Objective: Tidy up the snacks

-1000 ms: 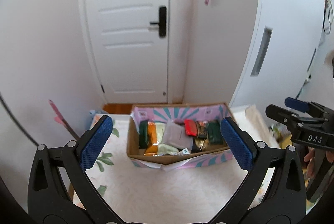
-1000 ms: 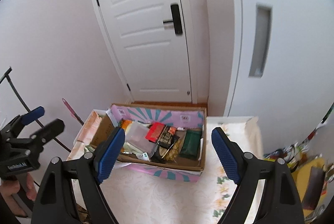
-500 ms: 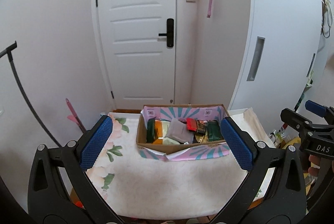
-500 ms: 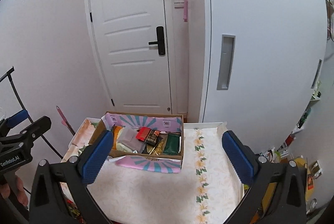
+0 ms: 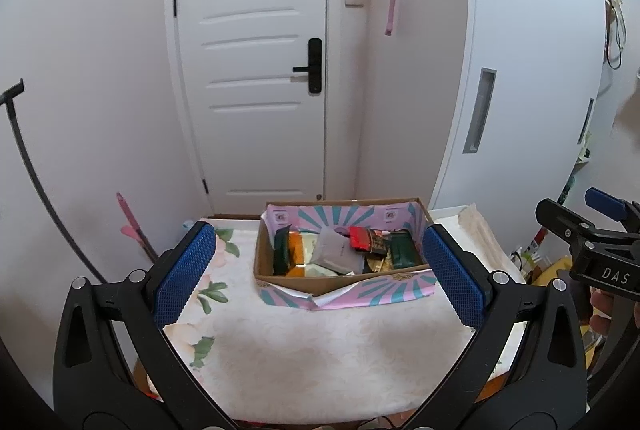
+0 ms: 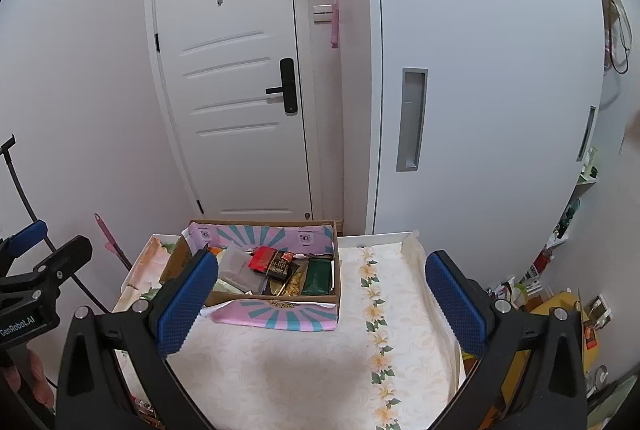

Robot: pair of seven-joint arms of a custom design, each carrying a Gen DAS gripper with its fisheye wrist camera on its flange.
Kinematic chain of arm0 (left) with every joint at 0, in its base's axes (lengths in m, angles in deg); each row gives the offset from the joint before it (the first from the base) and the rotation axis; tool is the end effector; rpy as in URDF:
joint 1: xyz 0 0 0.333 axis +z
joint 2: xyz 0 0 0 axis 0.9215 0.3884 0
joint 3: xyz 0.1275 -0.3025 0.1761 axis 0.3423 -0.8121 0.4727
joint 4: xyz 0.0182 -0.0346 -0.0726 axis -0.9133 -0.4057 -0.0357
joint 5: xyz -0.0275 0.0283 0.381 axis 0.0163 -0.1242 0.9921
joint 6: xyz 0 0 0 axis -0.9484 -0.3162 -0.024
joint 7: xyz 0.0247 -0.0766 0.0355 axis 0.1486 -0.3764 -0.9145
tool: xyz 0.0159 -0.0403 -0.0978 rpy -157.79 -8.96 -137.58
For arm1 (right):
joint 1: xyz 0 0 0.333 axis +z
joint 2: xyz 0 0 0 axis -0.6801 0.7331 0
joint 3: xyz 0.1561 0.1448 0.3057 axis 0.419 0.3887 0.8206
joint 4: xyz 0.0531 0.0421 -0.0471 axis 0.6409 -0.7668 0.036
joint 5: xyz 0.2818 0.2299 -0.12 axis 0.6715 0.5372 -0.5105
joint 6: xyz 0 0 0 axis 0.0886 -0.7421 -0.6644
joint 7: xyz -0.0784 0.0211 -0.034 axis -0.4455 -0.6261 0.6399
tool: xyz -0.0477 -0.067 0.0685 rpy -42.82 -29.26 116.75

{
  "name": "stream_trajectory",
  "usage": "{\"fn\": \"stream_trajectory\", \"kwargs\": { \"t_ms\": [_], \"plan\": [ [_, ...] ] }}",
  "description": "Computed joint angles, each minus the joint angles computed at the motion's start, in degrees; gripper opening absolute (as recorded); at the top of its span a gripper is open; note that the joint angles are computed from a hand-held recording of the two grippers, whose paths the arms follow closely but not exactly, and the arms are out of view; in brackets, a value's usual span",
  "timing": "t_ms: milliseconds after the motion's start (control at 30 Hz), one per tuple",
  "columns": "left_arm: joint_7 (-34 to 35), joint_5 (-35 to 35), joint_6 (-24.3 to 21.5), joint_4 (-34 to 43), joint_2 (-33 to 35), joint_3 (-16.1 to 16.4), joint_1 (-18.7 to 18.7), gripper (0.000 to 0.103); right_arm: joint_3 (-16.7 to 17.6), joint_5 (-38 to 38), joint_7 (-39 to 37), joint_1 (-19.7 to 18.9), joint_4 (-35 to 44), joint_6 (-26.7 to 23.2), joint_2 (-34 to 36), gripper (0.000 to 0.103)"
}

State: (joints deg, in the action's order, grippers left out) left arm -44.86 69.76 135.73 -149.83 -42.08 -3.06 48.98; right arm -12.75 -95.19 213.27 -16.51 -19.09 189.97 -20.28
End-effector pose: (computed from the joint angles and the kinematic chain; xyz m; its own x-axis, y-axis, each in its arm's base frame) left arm 0.6467 -0.2779 0.5472 -0.0842 -0.9964 0.0087 -0.4974 0.0345 -0.8668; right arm 0.6424 0.1873 0.5547 0.0156 -0.9980 -0.0608 -0.5441 0.0426 -0.8380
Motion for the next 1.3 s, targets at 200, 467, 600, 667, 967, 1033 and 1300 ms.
{"fn": "stream_trajectory", "kwargs": {
  "t_ms": [200,467,600,667,967,1033,1300],
  "plan": [
    [-0.4,-0.1,0.3,0.0,0.1,0.2,0.1,0.103,-0.4,-2.1,1.6,0.8,0.9,-0.8,0.2,0.103],
    [-2.7,1.4,-0.6,0.1,-0.1,0.5,-0.3,0.103,0.6,-3.2,2.2,0.3,1.6,-0.9,0.5,0.103],
    [-3.2,1.9,-0.9,0.0,-0.2,0.3,-0.2,0.103,1.1,-2.0,0.9,-0.1,1.7,-0.8,0.6,0.103],
    [-3.2,1.9,-0.8,0.0,-0.2,0.1,0.0,0.103,1.4,-1.1,0.1,-0.3,1.8,-0.9,0.8,0.103],
    [-3.3,2.0,-1.0,0.0,-0.1,-0.2,0.1,0.103,0.6,0.1,-0.9,0.4,1.9,-0.9,0.9,0.103],
    [-3.0,1.8,-1.0,0.0,-0.2,-0.3,0.2,0.103,0.5,0.2,-1.0,0.5,1.8,-0.9,0.8,0.103],
    [-2.7,1.4,-1.0,0.0,-0.2,-0.2,0.2,0.103,0.6,-0.1,-0.5,0.4,1.7,-1.3,0.7,0.103]
  ]
}}
